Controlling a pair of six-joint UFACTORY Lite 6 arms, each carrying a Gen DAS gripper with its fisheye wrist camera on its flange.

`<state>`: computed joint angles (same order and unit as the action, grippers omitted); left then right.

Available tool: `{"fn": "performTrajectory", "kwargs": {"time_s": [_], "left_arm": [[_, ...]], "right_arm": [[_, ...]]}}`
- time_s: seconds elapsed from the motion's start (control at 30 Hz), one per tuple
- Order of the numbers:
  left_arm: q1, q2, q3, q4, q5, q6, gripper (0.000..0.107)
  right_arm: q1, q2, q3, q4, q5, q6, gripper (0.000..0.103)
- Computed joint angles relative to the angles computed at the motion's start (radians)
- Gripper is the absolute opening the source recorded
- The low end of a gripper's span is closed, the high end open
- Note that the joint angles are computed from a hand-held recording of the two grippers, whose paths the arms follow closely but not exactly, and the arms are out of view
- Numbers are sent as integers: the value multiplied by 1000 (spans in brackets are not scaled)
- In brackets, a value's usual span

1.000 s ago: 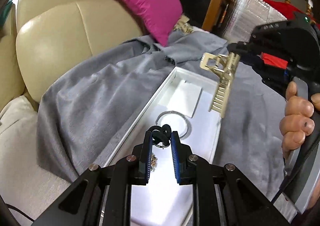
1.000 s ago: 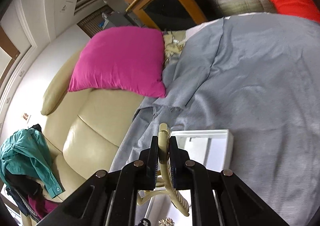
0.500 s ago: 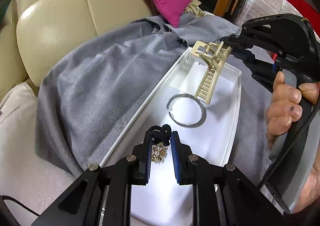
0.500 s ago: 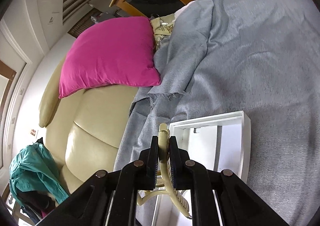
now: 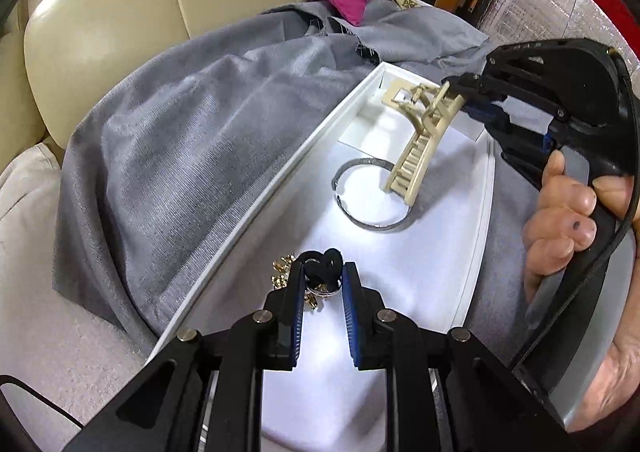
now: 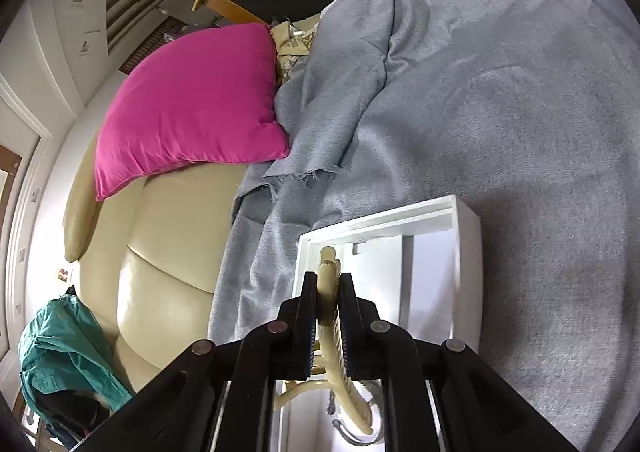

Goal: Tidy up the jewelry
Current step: 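Carry the hair tie and claw clip into the white tray and open both tools, then move both open tools back over the remaining jewelry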

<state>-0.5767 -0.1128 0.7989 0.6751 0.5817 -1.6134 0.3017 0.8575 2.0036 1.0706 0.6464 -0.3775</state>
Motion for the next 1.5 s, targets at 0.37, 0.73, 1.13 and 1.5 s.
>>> {"fn": "performTrajectory", "kwargs": {"time_s": [0.37,0.73,1.13,1.5], "left_arm": [[-23,52,28,32,24,-42,19],[-16,65,43,28,33,-23,25],[-183,66,103,244,227,-193,65],[-414,259,337,380,502,-243,72]], "right_arm": [[49,177,304,-265,63,217,15],[40,244,419,-305,123,272,31],[-92,-228,-171,-11,101,-126,31],[-691,-589,-601,-4,387,-458,45]]}}
